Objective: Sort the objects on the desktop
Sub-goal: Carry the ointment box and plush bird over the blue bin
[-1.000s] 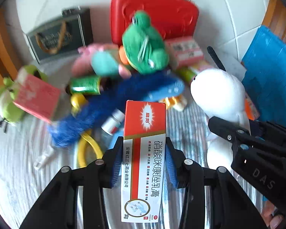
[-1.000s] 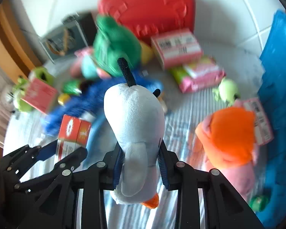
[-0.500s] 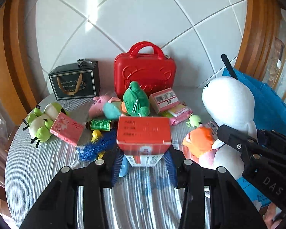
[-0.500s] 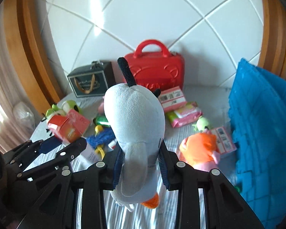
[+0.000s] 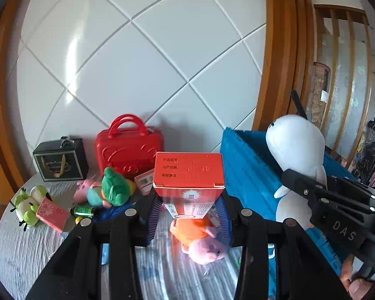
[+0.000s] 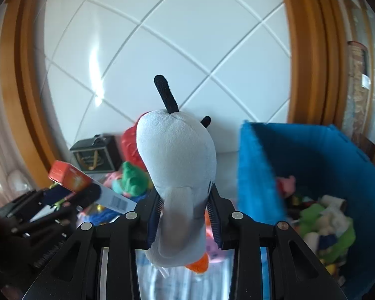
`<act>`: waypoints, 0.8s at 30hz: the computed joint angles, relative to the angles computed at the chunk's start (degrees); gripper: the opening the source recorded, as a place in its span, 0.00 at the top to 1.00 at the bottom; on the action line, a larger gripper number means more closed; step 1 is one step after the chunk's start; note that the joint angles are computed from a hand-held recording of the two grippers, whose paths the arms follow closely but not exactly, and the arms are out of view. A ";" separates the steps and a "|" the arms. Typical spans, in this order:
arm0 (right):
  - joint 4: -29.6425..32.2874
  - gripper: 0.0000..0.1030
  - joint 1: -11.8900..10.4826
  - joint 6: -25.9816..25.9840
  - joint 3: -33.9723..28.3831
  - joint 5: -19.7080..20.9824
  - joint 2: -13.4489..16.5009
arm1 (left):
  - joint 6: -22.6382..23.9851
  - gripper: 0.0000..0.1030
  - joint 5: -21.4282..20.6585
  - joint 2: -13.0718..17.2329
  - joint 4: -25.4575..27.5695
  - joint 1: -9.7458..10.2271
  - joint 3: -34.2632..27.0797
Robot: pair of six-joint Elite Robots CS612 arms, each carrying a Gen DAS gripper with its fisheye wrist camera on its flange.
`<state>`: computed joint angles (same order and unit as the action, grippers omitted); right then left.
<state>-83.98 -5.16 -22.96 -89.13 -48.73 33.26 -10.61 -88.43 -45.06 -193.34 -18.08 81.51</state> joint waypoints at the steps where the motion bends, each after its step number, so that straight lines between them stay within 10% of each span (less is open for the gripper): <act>1: -0.82 0.67 -0.96 0.09 0.57 0.83 -0.22 | 0.03 0.61 0.81 -0.09 -0.84 -0.97 -0.13; 12: -10.32 0.66 -10.48 -8.42 17.28 5.78 -8.24 | -7.11 0.61 15.36 1.09 6.43 -13.47 -8.09; 24: -7.19 0.66 -10.54 -18.69 42.27 0.66 -19.42 | -10.84 0.61 9.46 12.66 44.14 -14.23 -34.68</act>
<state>-91.17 -15.70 -41.66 -46.86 -48.07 13.84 -21.45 -78.97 -32.40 -149.21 -32.31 46.83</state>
